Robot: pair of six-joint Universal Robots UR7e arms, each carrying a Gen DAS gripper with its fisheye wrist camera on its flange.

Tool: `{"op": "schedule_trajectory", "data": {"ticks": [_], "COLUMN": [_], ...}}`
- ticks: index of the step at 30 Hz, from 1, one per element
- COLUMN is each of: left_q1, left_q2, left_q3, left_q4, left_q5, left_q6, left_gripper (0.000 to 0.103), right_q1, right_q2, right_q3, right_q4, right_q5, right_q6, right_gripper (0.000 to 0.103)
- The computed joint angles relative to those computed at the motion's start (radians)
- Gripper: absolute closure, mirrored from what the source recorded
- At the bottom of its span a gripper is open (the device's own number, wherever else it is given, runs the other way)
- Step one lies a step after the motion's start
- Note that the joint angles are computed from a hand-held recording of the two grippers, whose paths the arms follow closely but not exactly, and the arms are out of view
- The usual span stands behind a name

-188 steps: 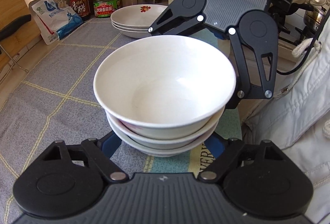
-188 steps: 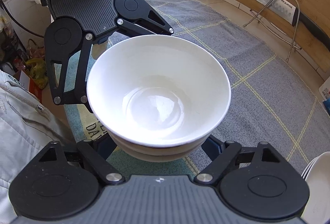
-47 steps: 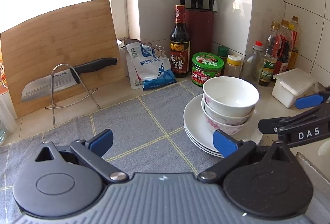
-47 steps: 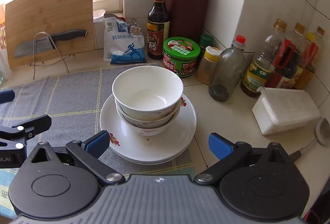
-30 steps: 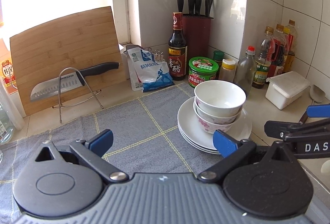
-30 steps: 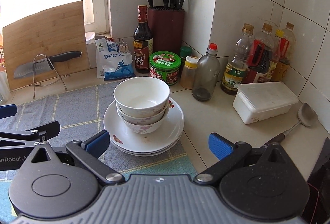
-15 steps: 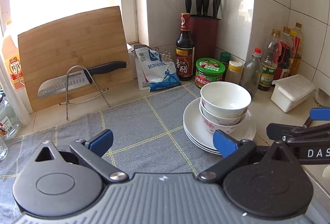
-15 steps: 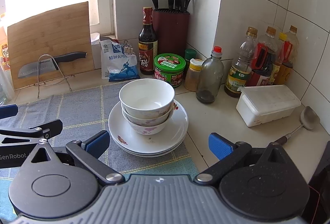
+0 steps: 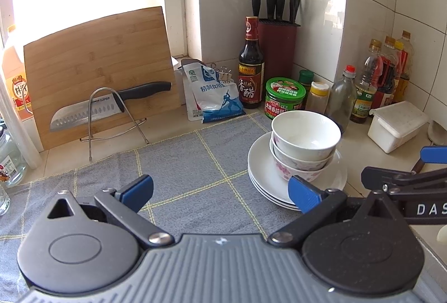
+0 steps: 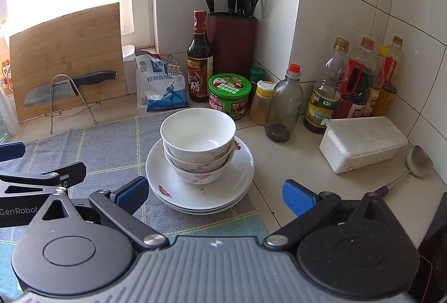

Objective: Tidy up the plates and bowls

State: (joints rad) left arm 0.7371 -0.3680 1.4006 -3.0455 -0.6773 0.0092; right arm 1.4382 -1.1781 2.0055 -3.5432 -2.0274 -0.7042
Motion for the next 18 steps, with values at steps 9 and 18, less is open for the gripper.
{"op": "schedule_trajectory", "data": {"ticks": [9, 18], "left_q1": [0.001, 0.001], "left_q2": [0.003, 0.008], "left_q3": [-0.008, -0.015], "left_q4": [0.004, 0.016], "left_q5": [0.004, 0.011], "left_q6": [-0.004, -0.013], "left_gripper": [0.001, 0.001], "right_q1": [0.003, 0.001], "right_q2": [0.004, 0.008], "right_q3": [-0.007, -0.015], "right_q4": [-0.001, 0.005], "right_q5": [-0.002, -0.004], "right_q6": [-0.008, -0.016], "right_gripper": [0.0, 0.0]}}
